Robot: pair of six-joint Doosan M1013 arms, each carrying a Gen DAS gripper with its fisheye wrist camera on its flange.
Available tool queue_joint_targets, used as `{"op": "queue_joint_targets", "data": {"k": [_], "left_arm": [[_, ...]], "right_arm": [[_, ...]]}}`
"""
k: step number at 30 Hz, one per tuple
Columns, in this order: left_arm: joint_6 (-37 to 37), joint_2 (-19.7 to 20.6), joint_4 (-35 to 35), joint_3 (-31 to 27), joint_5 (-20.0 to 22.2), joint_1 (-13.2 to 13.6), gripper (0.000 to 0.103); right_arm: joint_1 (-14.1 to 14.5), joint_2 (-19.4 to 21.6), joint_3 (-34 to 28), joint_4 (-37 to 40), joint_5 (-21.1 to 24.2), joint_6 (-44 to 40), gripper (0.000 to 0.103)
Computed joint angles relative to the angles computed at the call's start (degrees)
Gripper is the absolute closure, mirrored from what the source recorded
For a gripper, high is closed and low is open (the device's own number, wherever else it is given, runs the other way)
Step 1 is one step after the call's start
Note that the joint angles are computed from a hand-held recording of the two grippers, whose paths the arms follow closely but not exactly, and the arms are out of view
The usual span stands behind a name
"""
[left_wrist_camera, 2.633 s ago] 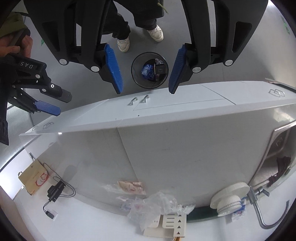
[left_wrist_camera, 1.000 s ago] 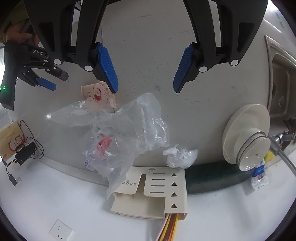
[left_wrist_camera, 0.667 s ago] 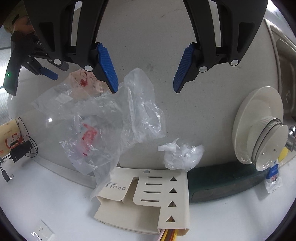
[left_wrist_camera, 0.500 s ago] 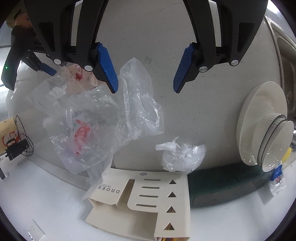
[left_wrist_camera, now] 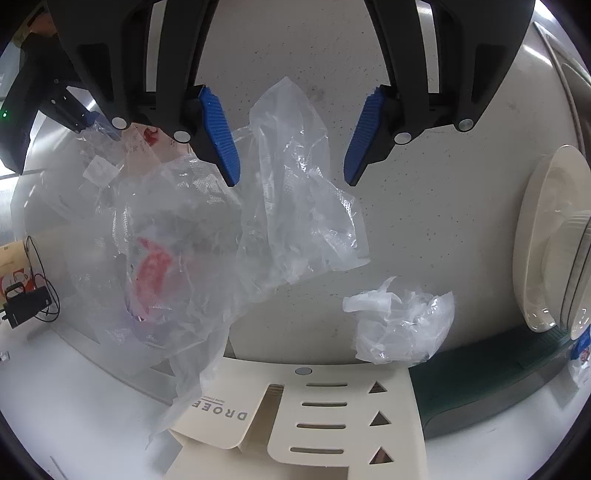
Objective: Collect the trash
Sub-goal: 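Grasp the large clear plastic bag with the left tool while the right tool grasps the dried-apple paper packet, then carry the clear bag and paper packet down over the wastebasket with both tools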
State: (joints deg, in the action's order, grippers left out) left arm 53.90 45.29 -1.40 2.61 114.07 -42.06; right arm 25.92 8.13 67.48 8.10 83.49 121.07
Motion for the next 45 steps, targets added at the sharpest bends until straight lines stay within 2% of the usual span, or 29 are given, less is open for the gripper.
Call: {"op": "queue_joint_targets", "data": {"k": [4, 7, 10, 11, 20, 24, 28, 35, 45], "left_arm": [[-0.47, -3.11, -0.94, 6.85, -4.96, 0.03, 0.065], [0.14, -3.08, -1.81, 7.19, -5.45, 0.00, 0.084], [0.99, -3.62, -1.71, 8.32, -6.71, -0.32, 0.093], [1.27, -3.65, -1.46, 8.23, -6.80, -0.42, 0.095], [0.63, -7.90, 2.22, 12.81, -11.22, -1.26, 0.098], [0.25, -8.60, 5.34, 11.89, -11.50, -2.51, 0.098], [-1.65, -10.84, 7.53, 14.24, -12.87, -3.37, 0.098], [-6.74, -13.83, 14.10, 17.16, -12.86, -6.90, 0.099], [-17.75, -20.09, 22.50, 25.48, -14.14, -13.45, 0.099]], "right_arm": [[-0.24, -0.26, 0.65, 1.01, -0.14, -0.58, 0.068], [-0.43, -0.54, 1.40, 1.52, -0.35, -0.96, 0.080], [-0.62, -0.86, 1.98, 2.02, -0.79, -0.94, 0.090], [-0.62, -0.97, 2.15, 1.96, -0.92, -0.96, 0.100], [-0.35, -2.67, 3.03, 1.48, -2.72, -2.37, 0.101], [-0.05, -3.34, 2.67, 1.12, -3.02, -3.39, 0.102], [0.08, -4.55, 2.81, 1.07, -3.57, -5.18, 0.102], [0.40, -6.35, 2.98, 0.96, -3.58, -10.03, 0.102], [0.53, -9.19, 3.70, 1.55, -2.54, -17.68, 0.102]]}}
